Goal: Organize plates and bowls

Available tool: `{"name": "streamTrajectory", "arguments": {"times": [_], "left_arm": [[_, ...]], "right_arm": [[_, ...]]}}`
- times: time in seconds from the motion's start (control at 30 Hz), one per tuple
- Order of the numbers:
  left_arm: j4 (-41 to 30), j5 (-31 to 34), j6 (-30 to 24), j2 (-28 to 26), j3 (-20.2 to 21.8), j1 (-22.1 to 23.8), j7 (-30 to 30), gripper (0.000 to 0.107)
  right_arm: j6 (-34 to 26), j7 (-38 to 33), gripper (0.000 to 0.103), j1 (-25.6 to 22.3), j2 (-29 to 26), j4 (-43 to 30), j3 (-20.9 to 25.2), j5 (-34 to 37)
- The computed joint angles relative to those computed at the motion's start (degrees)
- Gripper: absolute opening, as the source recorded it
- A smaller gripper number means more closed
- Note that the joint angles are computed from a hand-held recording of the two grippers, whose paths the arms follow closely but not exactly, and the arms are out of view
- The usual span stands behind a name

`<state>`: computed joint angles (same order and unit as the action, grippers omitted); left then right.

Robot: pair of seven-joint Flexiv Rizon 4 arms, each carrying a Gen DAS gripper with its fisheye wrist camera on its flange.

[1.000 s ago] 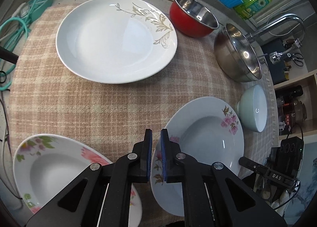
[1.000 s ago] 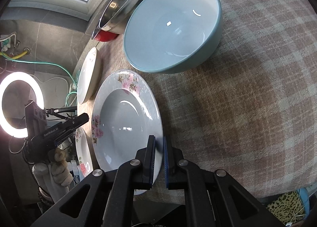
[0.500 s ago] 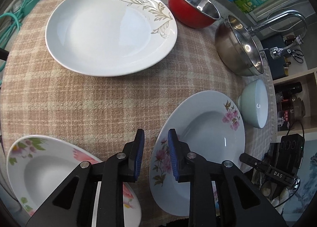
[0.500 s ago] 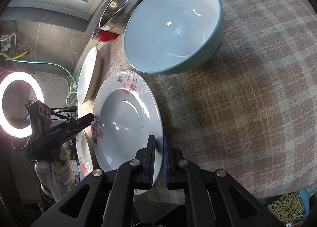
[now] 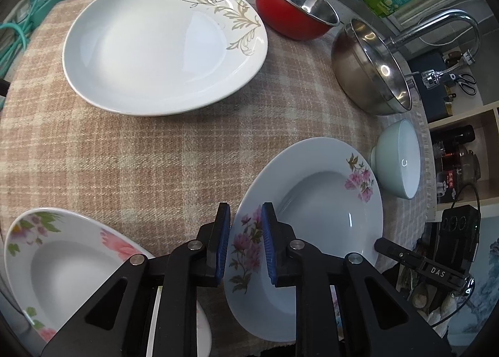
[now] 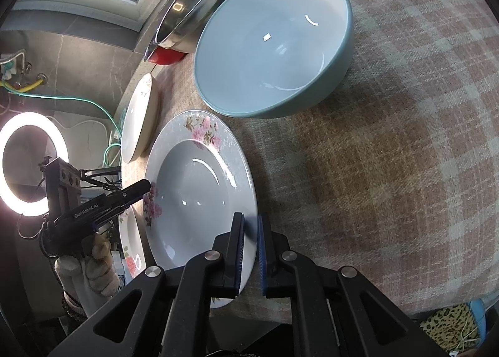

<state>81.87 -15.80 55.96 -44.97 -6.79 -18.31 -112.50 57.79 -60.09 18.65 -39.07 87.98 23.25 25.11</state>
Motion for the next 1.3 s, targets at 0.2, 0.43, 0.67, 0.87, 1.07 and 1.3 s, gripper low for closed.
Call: {"name": "streamTrajectory", "arguments": {"times": [0.2,0.43,0.67,0.87,1.07,1.3], "left_arm": [[-0.86,0.92,-0.83,-0.01,0.81,-0.85,-1.65,0.018],[-1.12,1.61,-1.45,0.17,1.0,-1.18,-2.77,0.018],[-0.38,1.51,-1.73,0.47,0.5,-1.16,-2.9,0.018],[1.36,1.35,-1.42,1.61,0.34,-1.47,-3.43,0.018],[2.77,1.44,-1.61,2.71,0.3,-1.82,-3.66,0.018],[3.63,1.59,-1.57,3.15,0.59,-1.88,-4.55,0.018]], "right_arm": [[-0.92,0.7,0.008,0.47,-0.12,-0.46,-0.52,-0.71],[-2.18,1.0,0.009,0.48,-0.17,-0.91,-0.79,-1.19],[-3.14,1.46,0.009,0.39,0.26,-0.8,-1.67,-2.0],[-4.25,0.9,0.009,0.06,0.39,-0.9,-1.68,-2.11],[-4.79,1.18,0.01,0.54,0.16,-1.37,-2.04,-2.57],[-5.56,0.81,0.01,0.98,-0.3,-2.21,-1.81,-2.84]]}}
